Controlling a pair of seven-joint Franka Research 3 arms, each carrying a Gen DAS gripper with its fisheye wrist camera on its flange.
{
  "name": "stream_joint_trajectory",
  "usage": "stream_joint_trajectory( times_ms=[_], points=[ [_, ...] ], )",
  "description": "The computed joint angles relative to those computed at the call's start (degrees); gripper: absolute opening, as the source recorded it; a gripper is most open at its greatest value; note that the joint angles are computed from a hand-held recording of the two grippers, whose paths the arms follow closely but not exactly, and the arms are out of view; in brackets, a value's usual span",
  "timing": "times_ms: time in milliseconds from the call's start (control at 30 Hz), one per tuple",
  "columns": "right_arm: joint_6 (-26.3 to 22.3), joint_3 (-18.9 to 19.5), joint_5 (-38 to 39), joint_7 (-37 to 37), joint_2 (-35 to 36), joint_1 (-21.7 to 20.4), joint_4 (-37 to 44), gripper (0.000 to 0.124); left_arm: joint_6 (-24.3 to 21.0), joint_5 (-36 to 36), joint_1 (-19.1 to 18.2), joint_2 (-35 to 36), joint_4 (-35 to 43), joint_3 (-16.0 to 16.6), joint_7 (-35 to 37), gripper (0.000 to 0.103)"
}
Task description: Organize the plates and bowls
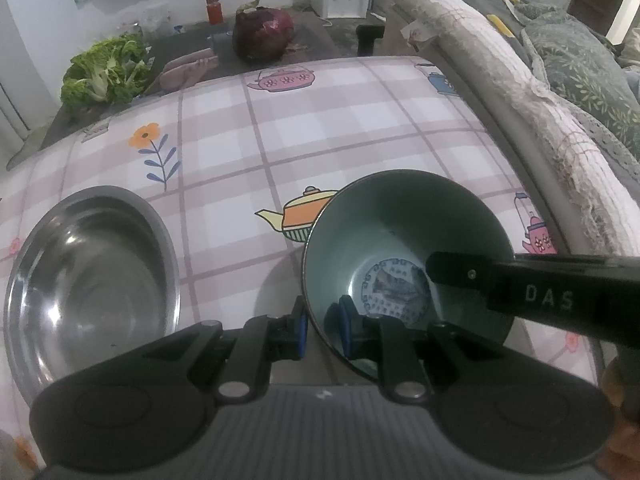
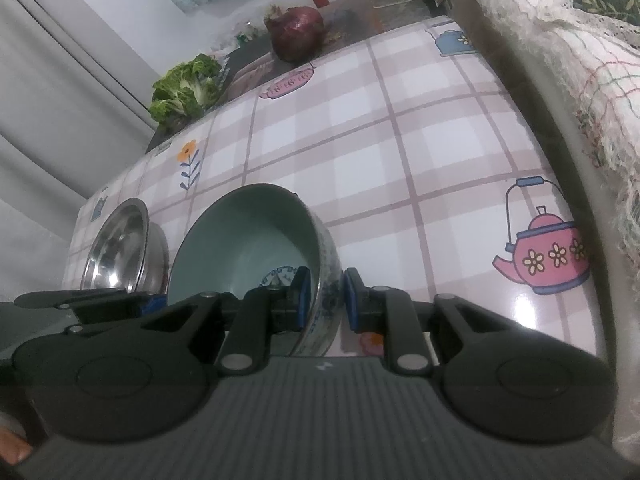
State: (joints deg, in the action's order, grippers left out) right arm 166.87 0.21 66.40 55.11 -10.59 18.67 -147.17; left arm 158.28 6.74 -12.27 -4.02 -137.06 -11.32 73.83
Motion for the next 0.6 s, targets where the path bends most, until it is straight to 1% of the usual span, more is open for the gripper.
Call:
stream_joint_trajectory(
  times_ms=[333, 600],
  points=[
    [0.2, 0.0, -1.0, 0.9, -1.0, 0.3, -0.3, 0.017, -0.3, -0.5, -0.1, -1.2, -0.4, 0.1, 0.0, 0.017],
    [0.7, -0.1, -3.5, 3.3, -2.6, 0.7, -1.1, 0.018, -0.3, -1.3, -0.4, -2.7, -1.0, 0.4, 0.5, 0.017]
  ],
)
